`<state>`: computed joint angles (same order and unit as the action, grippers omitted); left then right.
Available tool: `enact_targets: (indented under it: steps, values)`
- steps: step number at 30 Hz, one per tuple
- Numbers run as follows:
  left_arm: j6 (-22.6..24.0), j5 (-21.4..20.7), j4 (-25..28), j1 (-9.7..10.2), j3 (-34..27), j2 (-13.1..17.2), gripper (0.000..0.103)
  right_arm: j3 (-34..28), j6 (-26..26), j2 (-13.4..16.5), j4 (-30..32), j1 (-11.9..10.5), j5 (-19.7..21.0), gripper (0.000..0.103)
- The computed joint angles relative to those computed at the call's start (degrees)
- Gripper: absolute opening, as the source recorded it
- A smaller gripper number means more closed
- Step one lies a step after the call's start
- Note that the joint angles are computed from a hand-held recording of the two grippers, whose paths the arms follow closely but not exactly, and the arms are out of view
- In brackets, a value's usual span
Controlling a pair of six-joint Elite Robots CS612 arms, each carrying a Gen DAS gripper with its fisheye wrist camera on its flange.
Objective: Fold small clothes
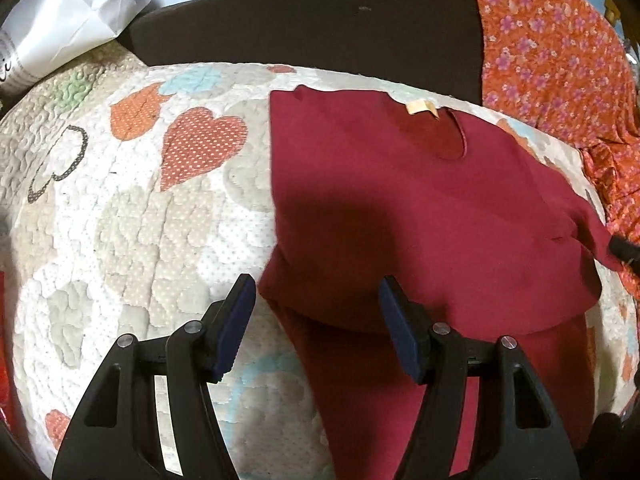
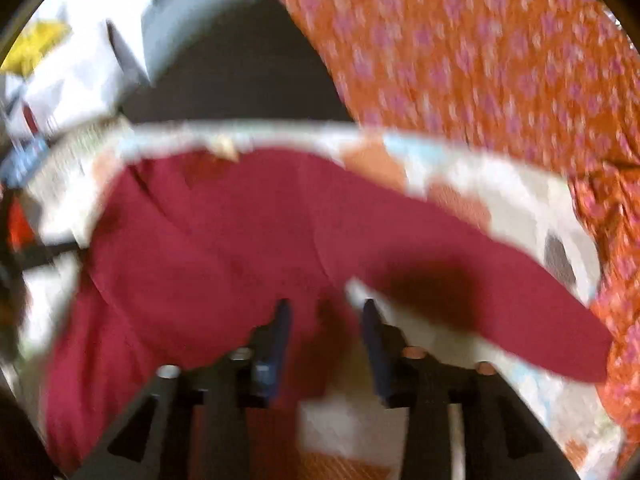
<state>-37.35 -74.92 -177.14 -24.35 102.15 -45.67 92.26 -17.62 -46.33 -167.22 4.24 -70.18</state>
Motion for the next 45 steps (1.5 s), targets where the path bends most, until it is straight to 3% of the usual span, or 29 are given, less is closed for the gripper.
enact_targets:
  steps: [1,3,5,7,9,10,11,13,15,20,24,26,28,30,31,34,36,39,40,41,42,45]
  values:
    - [-0.39,-0.05,-0.05,0.12,0.09,-0.06,0.063,-1.28,-0.81,0.53,0.76,0.32,4.62,0.048]
    - [-0.97,0.15,0.00,0.31,0.23,-0.15,0.063,-3.85,-5.41,1.78,4.67,1.65,8.44,0.048]
    - [-1.81,0.39,-0.37,0.54,0.54,-0.35,0.063,-7.25,-10.41,3.98,9.09,3.70,8.48,0.048]
    - [-2.43,0.35,-0.82,0.80,0.86,-0.52,0.063,-11.10,-12.12,6.59,14.45,5.44,6.93,0.048]
    - [-2.78,0.54,-1.10,0.94,1.19,-0.64,0.063,-13.32,-13.08,8.57,17.12,6.45,3.59,0.036]
    - [-2.84,0.57,-1.21,1.03,1.33,-0.68,0.063,-12.53,-14.06,8.57,14.86,6.37,3.92,0.030]
    - [-3.04,0.50,-1.21,1.18,1.41,-0.73,0.063,-11.75,-15.51,8.26,13.82,6.07,5.41,0.003]
    - [-3.91,0.66,-1.60,1.44,1.55,-0.73,0.063,-12.10,-17.54,7.78,14.42,6.07,4.95,0.003]
    - [-5.17,1.15,-1.78,1.63,1.47,-0.64,0.063,-12.38,-17.85,7.71,9.58,6.69,2.15,0.003]
    - [-6.28,2.31,-2.34,1.49,0.89,-0.27,0.063,-16.31,-13.22,10.32,0.53,8.73,-4.91,0.003]
    - [-5.77,2.06,-1.92,1.39,-0.15,0.29,0.063,-20.54,-11.21,13.46,3.27,9.59,-5.00,0.004]
    - [-5.27,1.63,-1.49,1.35,-0.55,0.53,0.063,-20.94,-10.85,12.90,7.59,8.96,-4.00,0.005]
    - [-4.62,1.25,-1.15,1.22,-0.85,0.70,0.063,-19.34,-8.54,11.29,7.94,7.11,-0.02,0.016]
    - [-4.36,1.16,-1.36,1.11,-0.89,0.74,0.063,-16.19,-5.52,9.09,5.81,4.79,0.86,0.041]
    - [-4.24,1.50,-1.44,1.01,-0.86,0.74,0.063,-14.83,-4.82,8.25,5.24,4.03,0.27,0.045]
    - [-4.29,2.00,-1.32,0.91,-0.93,0.82,0.063,-11.37,-1.93,6.36,4.55,1.92,-2.45,0.046]
    - [-4.61,1.78,-1.29,0.95,-1.13,1.01,0.063,-10.69,0.14,6.19,6.80,0.95,-1.94,0.046]
    - [-4.46,1.93,-0.73,0.84,-1.57,1.30,0.063,-11.58,3.38,7.39,11.23,0.60,-0.70,0.045]
    - [-4.30,1.85,-0.65,0.81,-1.64,1.34,0.063,-12.14,3.89,8.04,12.73,0.57,1.01,0.040]
    - [-4.03,1.73,-0.53,0.76,-1.75,1.40,0.063,-11.93,3.54,8.13,12.43,0.55,1.56,0.018]
    - [-3.80,1.80,-0.47,0.68,-1.80,1.45,0.063,-11.69,2.86,8.19,10.53,0.87,0.54,0.004]
    - [-3.28,2.09,-0.31,0.58,-2.02,1.68,0.063,-10.54,2.23,7.87,-1.36,1.78,-3.41,0.004]
